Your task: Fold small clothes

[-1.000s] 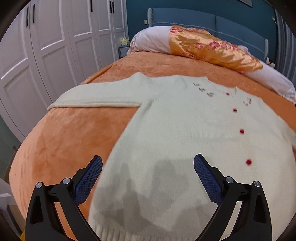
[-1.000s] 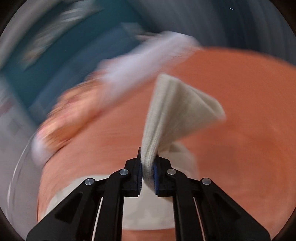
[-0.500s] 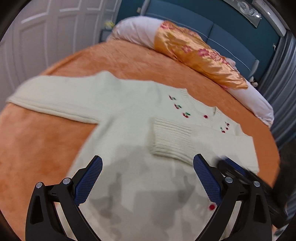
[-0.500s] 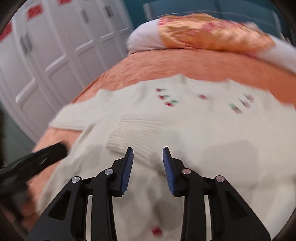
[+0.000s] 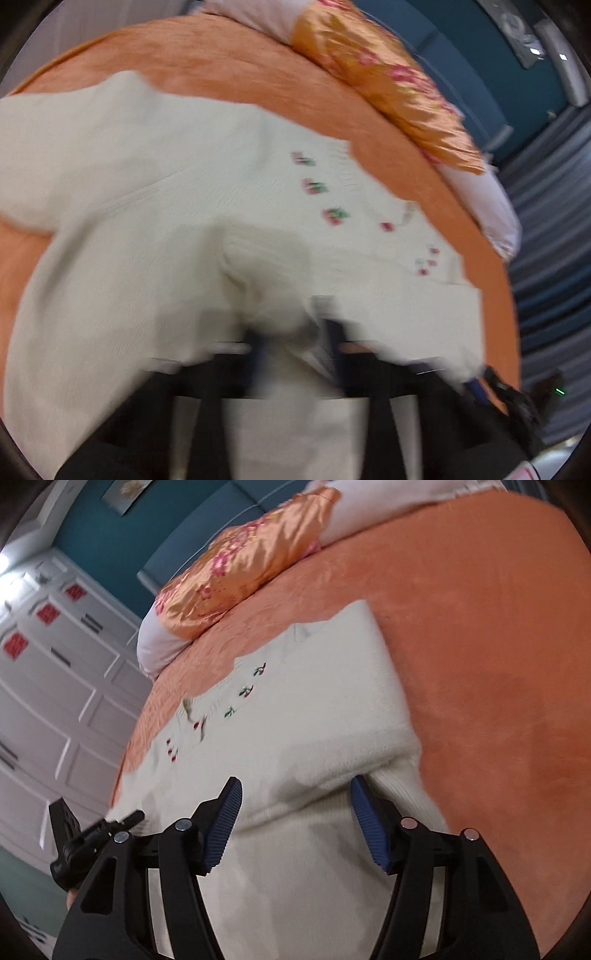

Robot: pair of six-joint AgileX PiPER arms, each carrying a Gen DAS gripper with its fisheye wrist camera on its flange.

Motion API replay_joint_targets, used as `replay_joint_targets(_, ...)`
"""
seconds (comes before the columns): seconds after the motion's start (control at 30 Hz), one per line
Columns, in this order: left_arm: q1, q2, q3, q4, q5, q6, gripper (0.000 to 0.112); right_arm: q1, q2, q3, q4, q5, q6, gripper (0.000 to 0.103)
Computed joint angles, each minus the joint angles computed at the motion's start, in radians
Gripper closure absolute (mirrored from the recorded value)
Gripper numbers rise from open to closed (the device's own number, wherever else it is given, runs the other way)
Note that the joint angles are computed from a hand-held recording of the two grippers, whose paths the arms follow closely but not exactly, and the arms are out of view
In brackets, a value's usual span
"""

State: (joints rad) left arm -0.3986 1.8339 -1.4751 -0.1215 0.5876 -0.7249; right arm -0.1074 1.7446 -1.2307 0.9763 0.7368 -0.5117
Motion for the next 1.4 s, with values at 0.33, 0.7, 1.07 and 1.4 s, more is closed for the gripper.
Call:
replay_joint_targets(0.33,-0.053,-0.065,-0.206,0.413,-0.032,-0.158,0.105,-0.024,-0.129,0.131,0.466,-0.127,-0.445,0.091)
replay_joint_targets(0.7,-0.032,0.038,0.079,0.428,-0.154,-0.273,0.102,0.049,-0.114,0.156,-0.113,-0.223,0.038,0.086)
replay_joint_targets(1.07,-0.036,0.009,0.192,0.571,-0.284,-0.455,0.095,0.162,-0.004,0.036,-0.529,-0.338,0.369,0.098)
replay_joint_targets(1.4,-0.016,-0.303,0.506,0.927,-0.403,-0.88,0.086,0.13,-0.344,0.433,-0.442,-0.35,0.288,0.091)
